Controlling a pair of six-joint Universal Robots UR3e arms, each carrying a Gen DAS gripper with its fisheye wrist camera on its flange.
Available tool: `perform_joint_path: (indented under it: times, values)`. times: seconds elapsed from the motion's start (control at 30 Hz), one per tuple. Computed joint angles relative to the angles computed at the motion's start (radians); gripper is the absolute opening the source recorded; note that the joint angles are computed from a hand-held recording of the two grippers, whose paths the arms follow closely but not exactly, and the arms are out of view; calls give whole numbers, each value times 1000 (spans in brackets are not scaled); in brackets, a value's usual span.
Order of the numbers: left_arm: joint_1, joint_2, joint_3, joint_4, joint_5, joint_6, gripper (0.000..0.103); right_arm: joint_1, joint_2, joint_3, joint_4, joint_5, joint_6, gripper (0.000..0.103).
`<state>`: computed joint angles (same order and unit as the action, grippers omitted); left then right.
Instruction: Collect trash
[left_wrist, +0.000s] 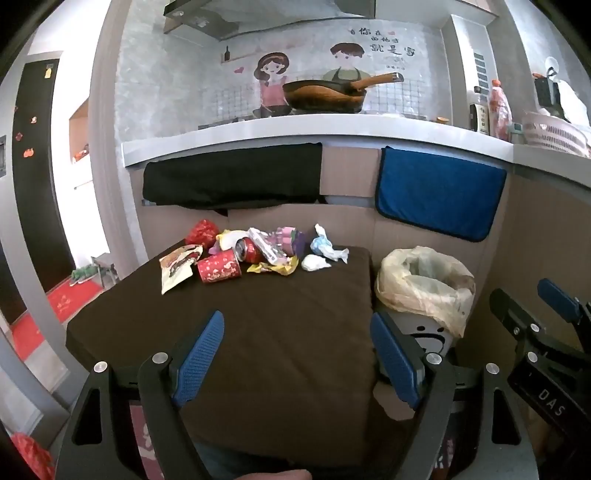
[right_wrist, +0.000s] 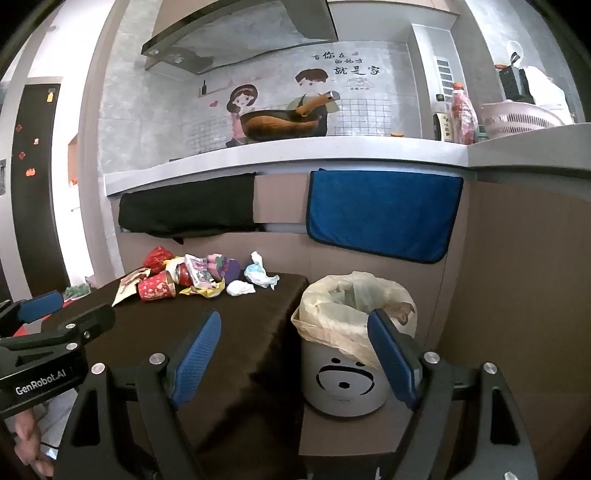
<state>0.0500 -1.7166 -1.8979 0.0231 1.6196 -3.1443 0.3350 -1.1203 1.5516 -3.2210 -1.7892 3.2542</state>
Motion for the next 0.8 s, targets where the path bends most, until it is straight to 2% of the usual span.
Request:
perform_joint_path:
  times: [0.8]
  values:
    - [4, 9, -26, 39, -11, 7, 81, 2, -15, 6, -4, -5, 2, 79]
